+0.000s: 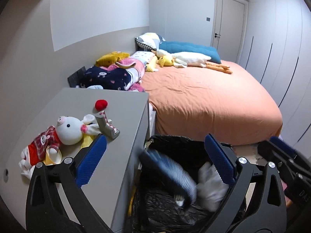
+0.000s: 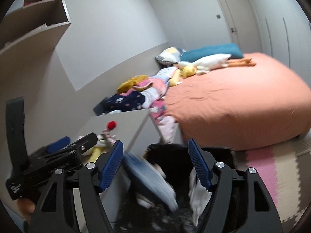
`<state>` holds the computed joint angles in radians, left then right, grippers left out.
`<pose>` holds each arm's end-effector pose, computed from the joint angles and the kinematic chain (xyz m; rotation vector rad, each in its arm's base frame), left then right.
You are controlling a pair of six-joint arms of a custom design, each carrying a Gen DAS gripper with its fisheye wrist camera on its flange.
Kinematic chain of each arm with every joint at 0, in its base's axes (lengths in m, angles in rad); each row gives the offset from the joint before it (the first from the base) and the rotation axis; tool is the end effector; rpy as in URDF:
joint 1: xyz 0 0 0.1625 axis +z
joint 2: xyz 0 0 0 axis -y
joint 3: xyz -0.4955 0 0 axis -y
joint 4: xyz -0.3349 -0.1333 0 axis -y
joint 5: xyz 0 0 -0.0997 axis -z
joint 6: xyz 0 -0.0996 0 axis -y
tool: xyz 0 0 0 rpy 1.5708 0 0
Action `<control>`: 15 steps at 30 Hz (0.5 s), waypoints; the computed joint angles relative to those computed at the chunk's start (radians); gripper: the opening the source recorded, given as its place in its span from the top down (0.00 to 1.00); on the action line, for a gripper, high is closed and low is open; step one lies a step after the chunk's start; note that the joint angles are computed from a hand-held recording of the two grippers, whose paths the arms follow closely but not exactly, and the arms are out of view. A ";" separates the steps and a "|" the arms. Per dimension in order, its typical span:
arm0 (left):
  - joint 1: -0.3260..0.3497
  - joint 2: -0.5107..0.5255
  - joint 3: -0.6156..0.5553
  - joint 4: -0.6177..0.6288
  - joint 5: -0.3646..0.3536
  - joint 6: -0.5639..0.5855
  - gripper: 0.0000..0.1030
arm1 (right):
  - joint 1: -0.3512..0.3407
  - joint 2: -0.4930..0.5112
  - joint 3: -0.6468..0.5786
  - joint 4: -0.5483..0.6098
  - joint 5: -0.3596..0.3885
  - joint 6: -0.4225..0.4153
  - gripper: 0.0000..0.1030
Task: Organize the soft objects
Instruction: 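Move both open tools back over the table toward the bunny plush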
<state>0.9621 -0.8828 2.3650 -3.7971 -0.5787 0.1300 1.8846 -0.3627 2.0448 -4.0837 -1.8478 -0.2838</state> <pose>-0.0821 -0.4968 0.2391 0.3474 2.1358 -1.0743 0.2750 -0.5038 0.0145 0.6238 -2.5781 1.1732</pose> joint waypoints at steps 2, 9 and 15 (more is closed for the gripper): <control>0.004 0.001 -0.008 0.016 -0.002 -0.009 0.05 | -0.002 -0.001 0.003 -0.012 0.001 0.007 0.32; 0.020 0.002 -0.014 0.007 0.008 0.004 0.05 | 0.001 0.008 -0.001 -0.038 -0.038 -0.002 0.32; 0.031 0.001 -0.007 0.005 0.019 -0.002 0.05 | 0.004 0.016 -0.021 -0.011 -0.040 -0.006 0.32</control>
<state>0.9935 -0.8816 2.3581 -3.7918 -0.5597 0.1283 1.8885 -0.3464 2.0239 -4.0945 -1.8882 -0.2894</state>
